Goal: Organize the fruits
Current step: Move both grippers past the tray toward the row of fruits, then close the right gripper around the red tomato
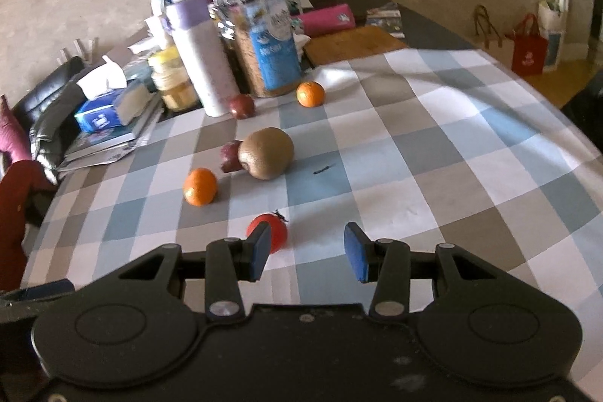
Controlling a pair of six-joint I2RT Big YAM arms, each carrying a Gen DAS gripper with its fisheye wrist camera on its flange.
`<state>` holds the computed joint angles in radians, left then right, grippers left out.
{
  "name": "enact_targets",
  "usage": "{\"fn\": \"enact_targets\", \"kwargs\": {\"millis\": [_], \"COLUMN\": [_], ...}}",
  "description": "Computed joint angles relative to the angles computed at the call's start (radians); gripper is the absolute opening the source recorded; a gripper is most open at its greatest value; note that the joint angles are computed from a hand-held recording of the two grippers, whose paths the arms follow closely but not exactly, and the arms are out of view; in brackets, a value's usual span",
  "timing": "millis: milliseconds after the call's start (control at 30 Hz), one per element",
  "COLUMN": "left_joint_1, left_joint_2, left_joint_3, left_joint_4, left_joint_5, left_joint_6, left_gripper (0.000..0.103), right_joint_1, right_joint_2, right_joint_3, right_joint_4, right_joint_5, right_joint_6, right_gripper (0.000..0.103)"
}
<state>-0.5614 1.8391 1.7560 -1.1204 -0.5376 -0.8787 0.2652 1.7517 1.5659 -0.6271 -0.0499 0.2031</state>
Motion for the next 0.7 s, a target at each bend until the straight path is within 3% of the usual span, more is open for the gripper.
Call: {"fn": "enact_targets", "kwargs": {"millis": [200,333,400,700], "left_joint_1": [0.024,0.036,0.045,0.077], "left_joint_2": [0.044,0.039,0.034,-0.014], "left_joint_3": [0.037,0.013,-0.003,-0.072], "left_joint_4": [-0.018,0.014,0.028,0.067], "left_joint_5": [0.015,0.005,0.0,0.019], "left_joint_6": [-0.016,-0.032,-0.045,-0.115], "left_gripper": [0.082,0.082,0.082,0.081], "right_joint_1": [-0.001,-0.001,0.001,-0.001], "right_joint_2": [0.046,0.044,0.045,0.055], "right_joint_3": [0.026,-0.004,-0.01,-0.002], "right_joint_4": [-0.006,0.038,0.045,0.076], "right_joint_5": [0.012,0.005,0.002,-0.06], "right_joint_6": [0.007,-0.006,-0.023,0.002], "right_gripper": [0.046,0.044,0.037,0.037]}}
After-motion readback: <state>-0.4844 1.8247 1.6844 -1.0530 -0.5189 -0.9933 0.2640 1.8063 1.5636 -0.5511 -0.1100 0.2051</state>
